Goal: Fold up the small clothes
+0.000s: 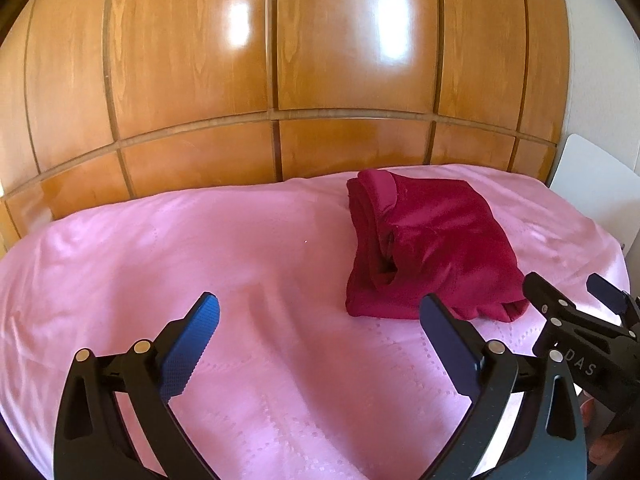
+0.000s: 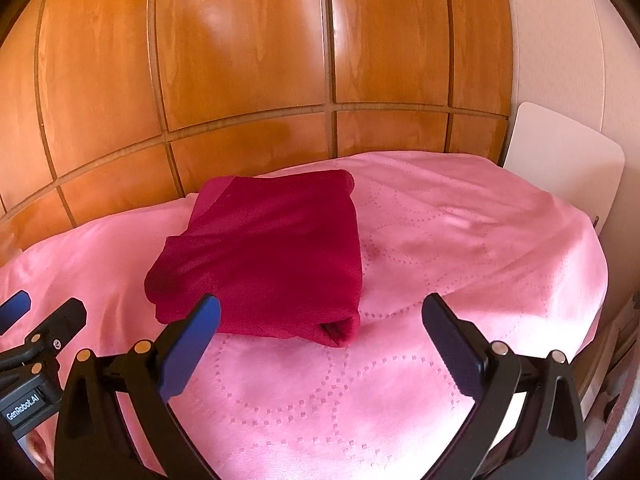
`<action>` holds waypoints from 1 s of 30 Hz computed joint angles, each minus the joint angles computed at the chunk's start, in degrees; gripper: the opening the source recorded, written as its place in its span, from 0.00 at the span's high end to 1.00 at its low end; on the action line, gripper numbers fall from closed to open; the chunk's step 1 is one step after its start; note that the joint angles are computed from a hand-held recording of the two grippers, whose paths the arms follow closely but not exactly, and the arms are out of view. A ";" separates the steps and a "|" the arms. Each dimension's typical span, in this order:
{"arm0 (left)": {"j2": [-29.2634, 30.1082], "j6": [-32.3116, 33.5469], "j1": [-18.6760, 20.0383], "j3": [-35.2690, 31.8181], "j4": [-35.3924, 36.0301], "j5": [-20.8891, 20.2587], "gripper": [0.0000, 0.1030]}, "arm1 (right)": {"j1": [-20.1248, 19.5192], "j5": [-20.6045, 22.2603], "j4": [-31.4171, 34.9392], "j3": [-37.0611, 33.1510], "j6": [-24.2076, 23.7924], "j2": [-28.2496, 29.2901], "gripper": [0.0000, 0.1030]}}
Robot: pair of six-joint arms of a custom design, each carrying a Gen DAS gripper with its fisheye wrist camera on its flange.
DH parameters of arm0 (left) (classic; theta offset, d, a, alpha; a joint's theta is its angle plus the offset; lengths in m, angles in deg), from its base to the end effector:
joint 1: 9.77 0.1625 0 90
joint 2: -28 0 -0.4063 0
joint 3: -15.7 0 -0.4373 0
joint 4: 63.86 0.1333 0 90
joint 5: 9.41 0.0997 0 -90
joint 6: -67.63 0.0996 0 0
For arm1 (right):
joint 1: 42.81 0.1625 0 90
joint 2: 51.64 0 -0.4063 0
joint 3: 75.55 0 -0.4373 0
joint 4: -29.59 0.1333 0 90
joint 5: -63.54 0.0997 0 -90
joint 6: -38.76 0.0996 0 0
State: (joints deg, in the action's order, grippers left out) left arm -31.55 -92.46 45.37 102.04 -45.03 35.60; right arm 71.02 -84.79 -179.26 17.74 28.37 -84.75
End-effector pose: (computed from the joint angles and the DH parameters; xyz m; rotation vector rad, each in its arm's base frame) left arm -0.1611 -0.5877 0.1956 0.7019 2.1864 -1.0377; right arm 0.3087 -0.5789 0.0630 -0.0108 -2.0451 1.2165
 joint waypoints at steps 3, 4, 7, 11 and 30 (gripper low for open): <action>-0.14 0.08 0.12 0.05 -0.11 0.10 0.04 | 0.03 0.07 -0.20 0.10 -0.05 -0.07 0.02; -0.21 0.13 0.10 0.17 -0.25 0.06 0.04 | 0.03 0.07 -0.05 0.10 0.04 -0.06 0.02; -0.37 0.23 0.12 0.33 -0.41 0.12 0.04 | -0.09 0.29 0.59 0.19 0.29 -0.16 0.02; -0.71 1.23 -0.20 0.95 -1.83 -0.93 0.04 | -0.07 0.29 0.66 0.00 0.03 0.00 0.02; -1.56 1.20 -0.63 1.43 -2.63 -1.66 0.04 | 0.09 0.53 -0.34 0.13 -0.31 0.14 0.02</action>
